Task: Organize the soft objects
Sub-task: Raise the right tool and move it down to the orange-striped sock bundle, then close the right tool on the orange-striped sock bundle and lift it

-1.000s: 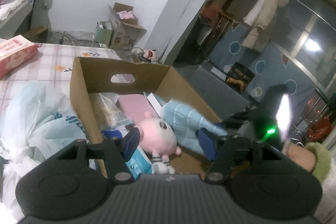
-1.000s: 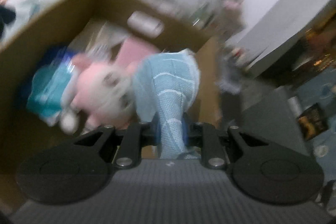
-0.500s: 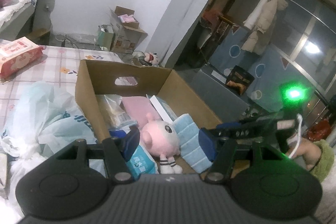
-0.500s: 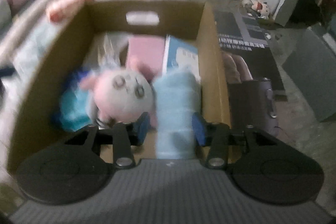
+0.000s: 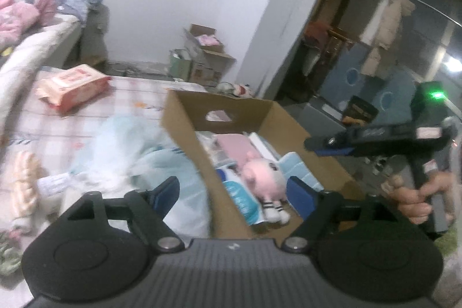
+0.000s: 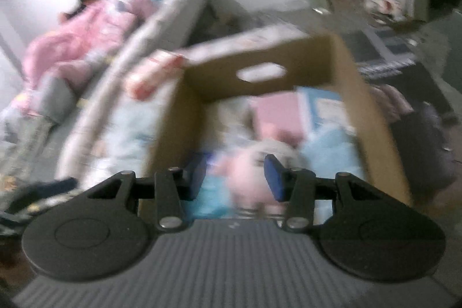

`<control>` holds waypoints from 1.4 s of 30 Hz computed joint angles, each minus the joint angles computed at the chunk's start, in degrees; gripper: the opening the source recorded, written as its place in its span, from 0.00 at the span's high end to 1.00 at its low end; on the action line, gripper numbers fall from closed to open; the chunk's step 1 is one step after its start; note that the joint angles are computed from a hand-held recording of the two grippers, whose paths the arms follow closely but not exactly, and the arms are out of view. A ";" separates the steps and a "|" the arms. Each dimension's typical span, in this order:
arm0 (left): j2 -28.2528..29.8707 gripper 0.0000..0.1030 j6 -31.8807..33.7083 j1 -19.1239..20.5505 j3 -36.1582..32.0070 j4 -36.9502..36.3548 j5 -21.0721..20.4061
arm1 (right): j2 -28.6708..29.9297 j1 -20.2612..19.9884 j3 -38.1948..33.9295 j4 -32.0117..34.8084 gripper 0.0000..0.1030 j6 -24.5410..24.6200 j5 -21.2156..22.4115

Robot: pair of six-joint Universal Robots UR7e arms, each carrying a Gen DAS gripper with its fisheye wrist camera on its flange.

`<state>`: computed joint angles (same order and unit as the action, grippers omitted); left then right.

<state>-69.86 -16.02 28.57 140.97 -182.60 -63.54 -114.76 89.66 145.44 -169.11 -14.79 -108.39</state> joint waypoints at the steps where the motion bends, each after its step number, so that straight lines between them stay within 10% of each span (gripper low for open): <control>1: -1.45 0.18 -0.74 -0.56 1.11 0.60 1.41 | 0.44 1.39 0.26 -0.38 0.56 0.79 1.17; 15: -18.89 0.15 -9.43 -3.30 9.17 14.67 14.89 | 18.10 13.86 -4.60 0.60 0.54 10.69 6.84; 23: -18.48 0.18 -8.11 0.38 7.73 17.34 24.04 | 33.04 19.59 -16.80 7.53 0.54 12.57 8.46; 42: -2.37 0.46 6.07 22.53 -7.89 14.07 15.14 | 67.33 14.19 -49.11 26.64 0.54 20.31 2.60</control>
<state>-72.23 -9.96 51.10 133.08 -168.53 -48.39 -47.44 103.85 96.32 -142.47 5.52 -105.79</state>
